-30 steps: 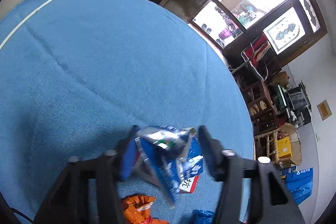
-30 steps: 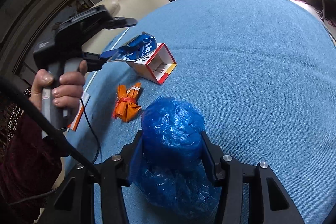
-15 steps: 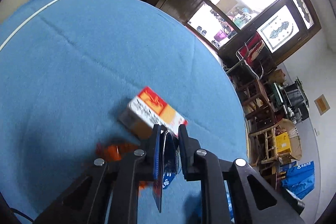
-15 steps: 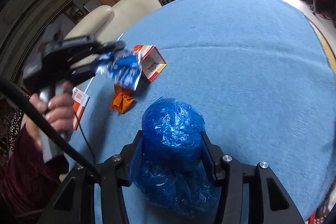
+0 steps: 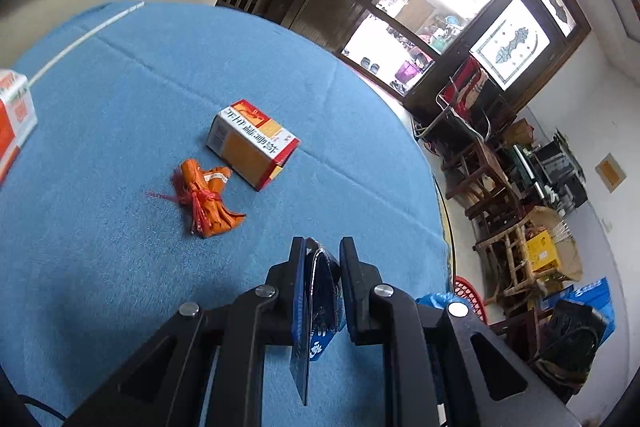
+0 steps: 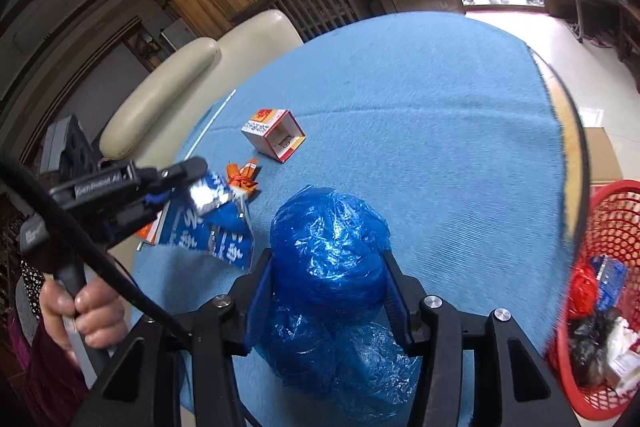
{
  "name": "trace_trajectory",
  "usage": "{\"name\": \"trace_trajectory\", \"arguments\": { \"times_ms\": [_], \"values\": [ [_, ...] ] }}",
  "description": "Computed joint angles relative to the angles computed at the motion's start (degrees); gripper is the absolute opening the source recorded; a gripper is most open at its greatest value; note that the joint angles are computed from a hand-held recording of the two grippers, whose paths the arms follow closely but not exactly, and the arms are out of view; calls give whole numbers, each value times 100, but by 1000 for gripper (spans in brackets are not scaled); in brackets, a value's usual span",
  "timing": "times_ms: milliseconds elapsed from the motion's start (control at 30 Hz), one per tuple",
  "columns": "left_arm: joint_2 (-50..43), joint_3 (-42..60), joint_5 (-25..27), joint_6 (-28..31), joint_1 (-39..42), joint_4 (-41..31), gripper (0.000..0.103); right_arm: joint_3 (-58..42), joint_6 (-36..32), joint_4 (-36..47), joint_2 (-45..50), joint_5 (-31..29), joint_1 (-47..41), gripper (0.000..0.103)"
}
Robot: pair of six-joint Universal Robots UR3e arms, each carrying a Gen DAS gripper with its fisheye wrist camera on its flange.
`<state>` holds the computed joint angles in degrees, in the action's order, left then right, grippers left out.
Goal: Collect trash
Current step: 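Carry the wrapper and blue plastic bag toward the red basket with both tools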
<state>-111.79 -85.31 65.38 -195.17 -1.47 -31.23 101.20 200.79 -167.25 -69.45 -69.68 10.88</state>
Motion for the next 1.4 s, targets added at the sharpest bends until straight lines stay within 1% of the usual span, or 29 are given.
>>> {"name": "trace_trajectory", "arguments": {
  "times_ms": [267,367,600,733,900,1033,1200,1400],
  "values": [
    [735,-271,1389,277,-908,205,17,1175,3,-348,-1228,41,-344,53],
    [805,-167,1952,437,-1307,243,17,1591,-33,-413,-1704,58,-499,53],
    [748,212,2755,655,-2030,245,17,2418,-157,-398,-2645,324,-1086,53],
    [567,548,2992,692,-2315,179,17,2874,-328,-184,-3294,628,-1593,53],
    [344,930,3097,682,-2540,39,17,3290,-568,209,-4036,971,-2186,53],
    [181,1165,3182,677,-2699,-45,17,3603,-801,675,-4694,1282,-2721,53],
    [29,1432,3256,701,-2845,-193,17,3902,-1201,1541,-5570,1772,-3540,53],
    [-165,1841,3371,655,-3021,-436,17,4028,-1774,2816,-6541,2320,-4427,53]
  ]
}}
